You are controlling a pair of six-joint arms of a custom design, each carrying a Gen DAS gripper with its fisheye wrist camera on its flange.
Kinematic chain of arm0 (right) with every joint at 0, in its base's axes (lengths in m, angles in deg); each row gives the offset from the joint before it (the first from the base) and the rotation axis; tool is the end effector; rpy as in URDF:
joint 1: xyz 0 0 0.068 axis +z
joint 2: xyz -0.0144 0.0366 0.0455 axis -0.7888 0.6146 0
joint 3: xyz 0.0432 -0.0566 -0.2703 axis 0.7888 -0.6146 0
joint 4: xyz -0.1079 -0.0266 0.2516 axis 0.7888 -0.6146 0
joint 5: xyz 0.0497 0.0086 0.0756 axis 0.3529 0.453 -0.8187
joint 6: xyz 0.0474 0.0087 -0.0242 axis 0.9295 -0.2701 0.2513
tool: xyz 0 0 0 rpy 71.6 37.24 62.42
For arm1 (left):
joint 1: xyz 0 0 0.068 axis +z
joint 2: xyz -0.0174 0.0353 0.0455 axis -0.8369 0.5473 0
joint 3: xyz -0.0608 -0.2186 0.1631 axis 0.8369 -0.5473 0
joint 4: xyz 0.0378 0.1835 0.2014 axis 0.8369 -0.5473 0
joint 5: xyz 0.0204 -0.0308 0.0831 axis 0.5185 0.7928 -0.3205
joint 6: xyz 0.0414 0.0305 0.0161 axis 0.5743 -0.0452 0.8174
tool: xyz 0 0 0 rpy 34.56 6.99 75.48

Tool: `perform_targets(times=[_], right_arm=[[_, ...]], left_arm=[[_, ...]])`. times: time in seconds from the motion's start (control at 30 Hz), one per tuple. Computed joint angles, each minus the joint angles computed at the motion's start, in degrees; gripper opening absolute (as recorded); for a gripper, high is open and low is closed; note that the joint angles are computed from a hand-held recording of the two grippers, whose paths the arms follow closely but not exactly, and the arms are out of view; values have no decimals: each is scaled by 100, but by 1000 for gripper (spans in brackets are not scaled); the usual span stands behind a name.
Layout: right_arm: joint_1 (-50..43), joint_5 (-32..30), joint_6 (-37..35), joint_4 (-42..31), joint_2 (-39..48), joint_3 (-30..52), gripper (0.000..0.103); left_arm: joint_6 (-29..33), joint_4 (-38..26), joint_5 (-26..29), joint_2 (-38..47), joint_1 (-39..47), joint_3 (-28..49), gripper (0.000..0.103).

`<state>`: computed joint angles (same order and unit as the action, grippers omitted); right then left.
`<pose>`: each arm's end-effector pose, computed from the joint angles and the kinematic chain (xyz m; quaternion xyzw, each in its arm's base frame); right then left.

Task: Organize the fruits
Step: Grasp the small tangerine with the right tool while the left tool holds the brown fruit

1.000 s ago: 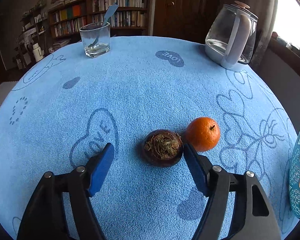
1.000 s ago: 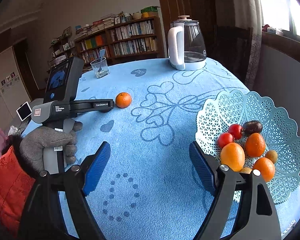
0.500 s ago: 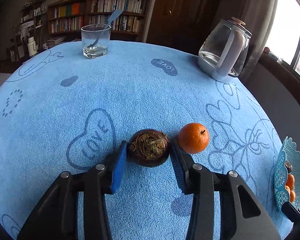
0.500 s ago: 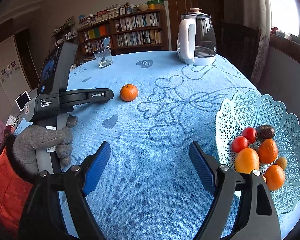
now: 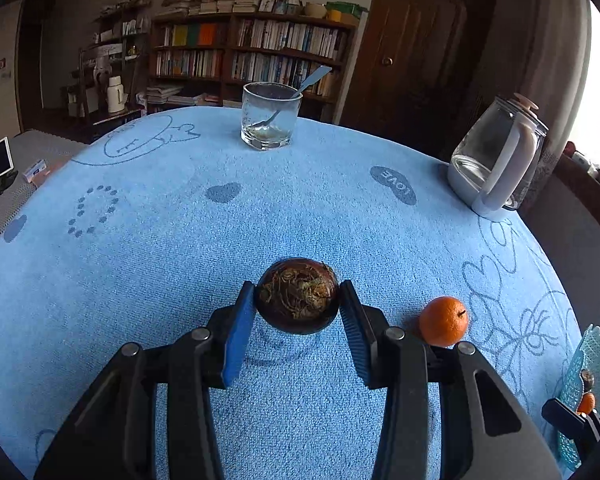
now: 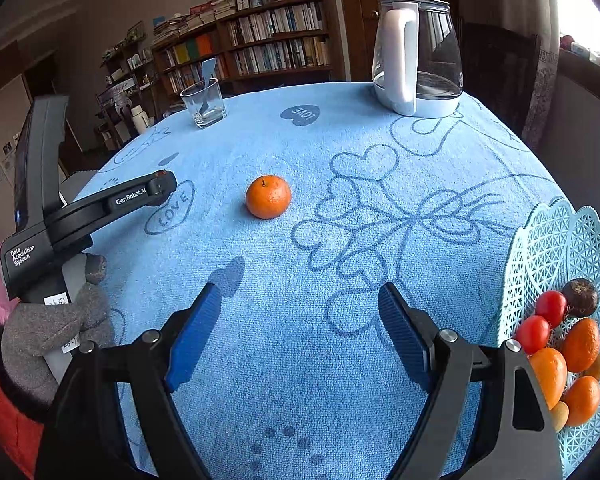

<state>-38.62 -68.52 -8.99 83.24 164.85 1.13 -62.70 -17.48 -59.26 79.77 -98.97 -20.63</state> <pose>0.1920 0.0486 0.0841 -0.0421 0.9238 0.1126 0.3636 0.2940 -0.2430 0.0711 -0.0841 0.9005 -0.0647 0.4218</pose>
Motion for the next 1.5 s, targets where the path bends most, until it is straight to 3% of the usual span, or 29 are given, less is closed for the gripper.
perform_targets(times=[0.23,0.7,0.97,1.13,1.5], right_arm=[[127,275,110,252,1246,910,82],[561,542,139,113,2476,2107,82],[681,614,159,-163,2887,2613,62],[734,816,124,-220,3013,2754,42],[764,813,152,-204,2744,2508,41]], left_arm=[[-115,149,134,-116,134,-186,43],[-351,344,351,-168,359,-380,43],[-377,427,414,-203,378,-459,43],[-379,460,450,-218,375,-485,43],[-356,496,487,-218,359,-474,43]])
